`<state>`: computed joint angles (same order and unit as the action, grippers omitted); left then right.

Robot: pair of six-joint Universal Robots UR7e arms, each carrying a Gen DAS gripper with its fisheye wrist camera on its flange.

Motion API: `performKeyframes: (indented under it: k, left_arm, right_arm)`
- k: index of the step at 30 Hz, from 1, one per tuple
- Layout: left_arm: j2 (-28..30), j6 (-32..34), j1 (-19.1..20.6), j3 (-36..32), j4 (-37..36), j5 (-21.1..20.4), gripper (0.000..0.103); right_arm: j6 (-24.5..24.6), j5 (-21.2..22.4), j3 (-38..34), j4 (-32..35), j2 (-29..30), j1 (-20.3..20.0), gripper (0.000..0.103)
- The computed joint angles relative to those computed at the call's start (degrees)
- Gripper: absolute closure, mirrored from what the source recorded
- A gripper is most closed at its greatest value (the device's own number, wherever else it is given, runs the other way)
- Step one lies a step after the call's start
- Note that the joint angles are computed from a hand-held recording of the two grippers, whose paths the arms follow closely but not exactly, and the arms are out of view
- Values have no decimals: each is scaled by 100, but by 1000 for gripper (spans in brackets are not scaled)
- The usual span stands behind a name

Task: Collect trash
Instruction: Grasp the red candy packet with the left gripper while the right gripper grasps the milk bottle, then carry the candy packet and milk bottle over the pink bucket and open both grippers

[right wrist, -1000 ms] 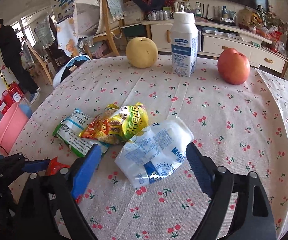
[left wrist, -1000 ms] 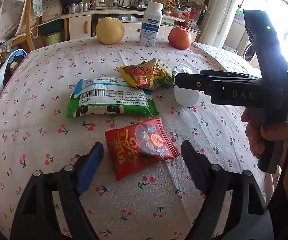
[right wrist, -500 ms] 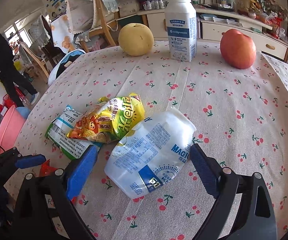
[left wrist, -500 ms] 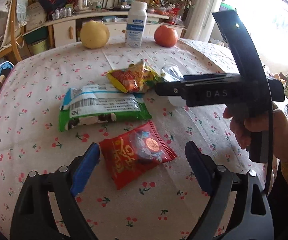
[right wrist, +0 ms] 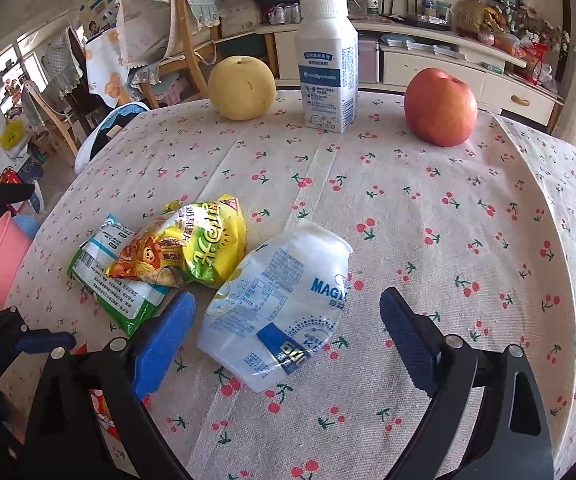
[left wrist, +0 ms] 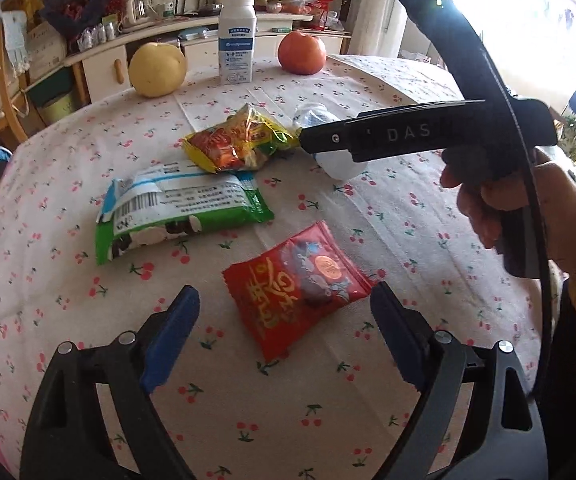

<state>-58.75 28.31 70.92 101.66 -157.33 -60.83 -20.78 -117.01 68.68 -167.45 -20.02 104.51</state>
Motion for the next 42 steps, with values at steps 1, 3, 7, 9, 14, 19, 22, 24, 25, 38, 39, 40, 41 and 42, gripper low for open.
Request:
performKeyframes:
  k: [1, 3, 7, 9, 14, 19, 22, 24, 25, 38, 39, 40, 41, 42]
  left_arm:
    - [62, 150, -19, -1, -159, 140, 15]
    - [129, 427, -40, 13, -344, 200, 15]
    - [248, 845, -93, 73, -686, 225, 15]
    - [286, 825, -104, 55, -597, 258, 15]
    - [162, 580, -71, 6, -39, -90, 15]
    - [132, 591, -77, 52, -95, -152, 16]
    - [181, 527, -75, 53, -249, -29, 17]
    - [227, 516, -87, 49, -281, 38, 21]
    - [245, 528, -89, 41, -295, 40, 24]
    - [139, 47, -70, 93, -382, 26, 68]
    - [124, -86, -56, 73, -359, 49, 68]
    - [111, -191, -38, 53, -345, 70, 68]
    - [99, -274, -20, 31, -335, 91, 68]
    - [79, -363, 0, 12, -332, 104, 68]
  right_arm:
    - [-24, 8, -15, 36, 19, 10, 10]
    - [-120, -15, -48, 77, 74, 41, 10]
    - [-329, -192, -175, -4, 217, 82, 10]
    - [-408, -284, -222, -30, 252, 86, 10]
    - [-545, -587, -254, -184, 258, 94, 10]
    - [-319, -411, -212, -98, 186, 38, 10]
    - [-326, -362, -221, -151, 216, 34, 10]
    - [-327, -313, -234, -132, 229, 26, 11]
    - [-302, -291, -243, -85, 231, 21, 22]
    - [-514, -248, 0, -557, 203, 47, 33]
    - [-522, -233, 48, -631, 186, 51, 34]
    - [-523, -220, 91, -689, 168, 57, 34]
    - [-518, -206, 134, -737, 147, 62, 34]
    - [-508, -192, 175, -777, 129, 65, 34]
